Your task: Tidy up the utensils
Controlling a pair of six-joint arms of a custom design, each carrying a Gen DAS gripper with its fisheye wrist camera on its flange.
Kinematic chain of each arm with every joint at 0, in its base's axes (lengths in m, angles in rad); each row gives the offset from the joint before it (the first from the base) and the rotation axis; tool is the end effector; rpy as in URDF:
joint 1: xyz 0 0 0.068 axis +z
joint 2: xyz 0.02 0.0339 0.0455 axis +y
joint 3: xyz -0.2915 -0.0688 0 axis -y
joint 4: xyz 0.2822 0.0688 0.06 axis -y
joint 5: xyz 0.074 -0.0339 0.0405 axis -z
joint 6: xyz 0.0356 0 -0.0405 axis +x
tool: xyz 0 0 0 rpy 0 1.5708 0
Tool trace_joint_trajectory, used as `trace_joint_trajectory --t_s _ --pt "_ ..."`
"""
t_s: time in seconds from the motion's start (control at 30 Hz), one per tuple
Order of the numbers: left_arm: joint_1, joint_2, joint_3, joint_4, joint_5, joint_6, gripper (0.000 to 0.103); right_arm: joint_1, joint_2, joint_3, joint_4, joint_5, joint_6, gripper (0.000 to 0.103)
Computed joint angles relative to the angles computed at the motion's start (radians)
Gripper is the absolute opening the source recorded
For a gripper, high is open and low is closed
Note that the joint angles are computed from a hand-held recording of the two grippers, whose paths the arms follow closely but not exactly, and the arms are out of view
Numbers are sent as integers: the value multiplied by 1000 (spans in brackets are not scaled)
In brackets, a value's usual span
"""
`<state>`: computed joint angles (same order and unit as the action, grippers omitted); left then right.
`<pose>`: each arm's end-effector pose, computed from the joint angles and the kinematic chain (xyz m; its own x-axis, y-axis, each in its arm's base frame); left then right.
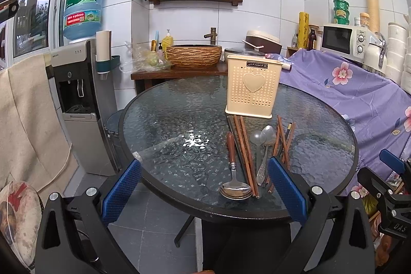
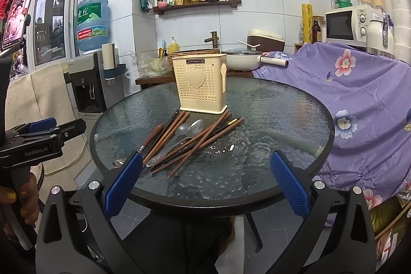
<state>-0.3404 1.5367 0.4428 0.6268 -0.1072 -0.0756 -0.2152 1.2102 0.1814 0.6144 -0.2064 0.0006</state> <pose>0.2752 -0.0934 0.1324 -0.4415 0.0767 -0.8940 0.2091 0.9777 -0.0194 0.2104 -0.0385 0.1316 -0.3933 0.0866 -0.9153 0.0260 0.9962 0.0831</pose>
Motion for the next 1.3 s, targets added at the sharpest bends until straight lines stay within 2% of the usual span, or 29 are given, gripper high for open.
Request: trace_joint_trajectory --t_s 1.3 --pt "24 0 3 -18 39 -7 97 4 28 -1 18 0 1 98"
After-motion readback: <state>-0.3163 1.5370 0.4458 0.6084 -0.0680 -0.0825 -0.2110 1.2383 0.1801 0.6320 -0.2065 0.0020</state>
